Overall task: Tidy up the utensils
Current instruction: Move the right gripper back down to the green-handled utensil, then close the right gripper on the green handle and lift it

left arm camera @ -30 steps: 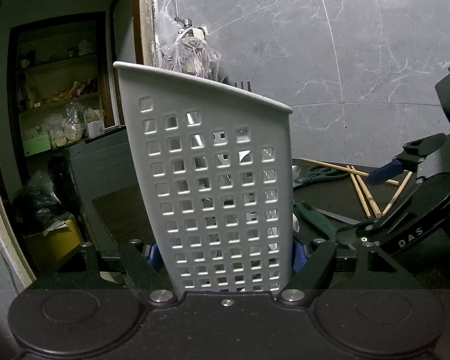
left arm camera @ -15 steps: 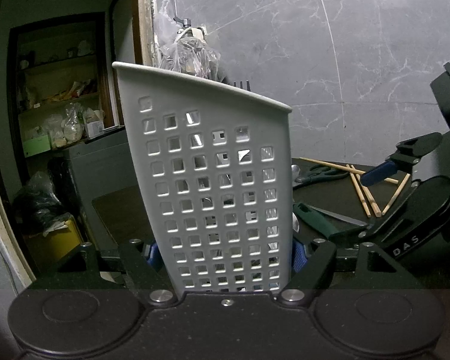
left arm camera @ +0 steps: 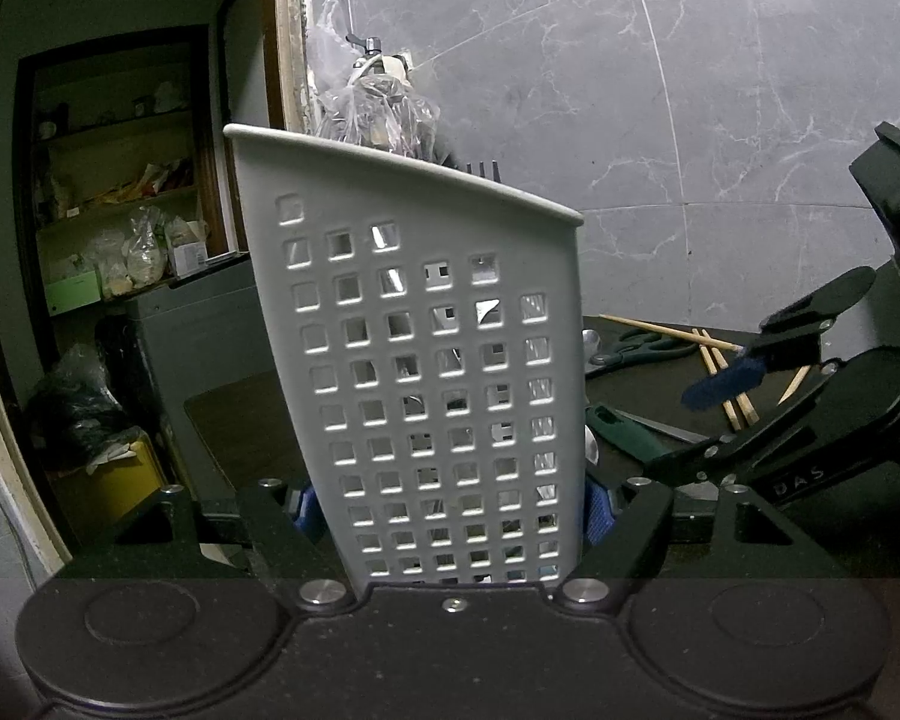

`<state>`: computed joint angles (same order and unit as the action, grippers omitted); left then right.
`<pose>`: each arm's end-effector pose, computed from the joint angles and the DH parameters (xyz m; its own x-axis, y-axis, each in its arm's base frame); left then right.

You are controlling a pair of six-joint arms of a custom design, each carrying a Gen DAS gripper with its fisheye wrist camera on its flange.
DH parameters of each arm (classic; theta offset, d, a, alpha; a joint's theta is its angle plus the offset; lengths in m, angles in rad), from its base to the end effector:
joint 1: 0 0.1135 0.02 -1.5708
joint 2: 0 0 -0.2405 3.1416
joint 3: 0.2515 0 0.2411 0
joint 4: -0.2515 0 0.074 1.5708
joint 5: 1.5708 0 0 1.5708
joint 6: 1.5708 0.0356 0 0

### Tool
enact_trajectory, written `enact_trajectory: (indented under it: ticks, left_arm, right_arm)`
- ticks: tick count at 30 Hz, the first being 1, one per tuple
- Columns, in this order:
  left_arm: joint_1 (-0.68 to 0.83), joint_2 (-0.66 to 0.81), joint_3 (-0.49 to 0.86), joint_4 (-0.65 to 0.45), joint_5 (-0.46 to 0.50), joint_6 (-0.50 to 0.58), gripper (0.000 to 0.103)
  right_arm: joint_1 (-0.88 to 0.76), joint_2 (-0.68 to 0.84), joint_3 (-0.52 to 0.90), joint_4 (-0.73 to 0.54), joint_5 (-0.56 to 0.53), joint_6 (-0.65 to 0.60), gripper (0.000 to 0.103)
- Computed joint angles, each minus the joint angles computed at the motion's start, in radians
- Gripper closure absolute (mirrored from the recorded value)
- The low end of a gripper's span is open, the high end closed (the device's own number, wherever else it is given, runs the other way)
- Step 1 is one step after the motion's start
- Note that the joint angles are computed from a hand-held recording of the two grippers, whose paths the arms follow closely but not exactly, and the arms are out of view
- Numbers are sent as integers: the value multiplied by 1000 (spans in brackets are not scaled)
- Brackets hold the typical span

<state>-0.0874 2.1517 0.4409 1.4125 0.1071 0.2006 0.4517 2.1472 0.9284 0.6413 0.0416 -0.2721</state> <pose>0.2820 -0.0285 0.0428 -0.2493 0.2207 -0.9429 0.2431 0.9568 0.1597 0.3423 0.1644 0.0568 -0.3643 -0.4752 -0.8009 -0.5219 0.8165 -0.2470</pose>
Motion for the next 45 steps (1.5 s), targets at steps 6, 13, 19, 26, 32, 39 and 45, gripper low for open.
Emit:
enact_trajectory:
  ticks: [6,13,19,26,32,39,45]
  left_arm:
    - [-2,0,0,0,-2,1,25]
    - [0,5,0,7,2,-3,25]
    - [6,17,3,19,12,-5,25]
    - [8,20,4,21,14,-5,25]
    - [5,12,2,12,9,1,25]
    - [5,11,3,12,10,0,25]
    - [6,12,3,13,11,0,25]
  right_arm:
    - [-30,-13,27,-84,-118,40,70]
    - [-94,-52,0,-151,-242,110,75]
    - [-138,-156,-58,-299,-321,12,75]
    - [-167,-140,42,-391,-401,58,54]
    - [-166,10,290,-525,-411,79,62]
    - [-135,27,317,-539,-354,9,84]
    - [6,-49,126,-333,7,-186,86]
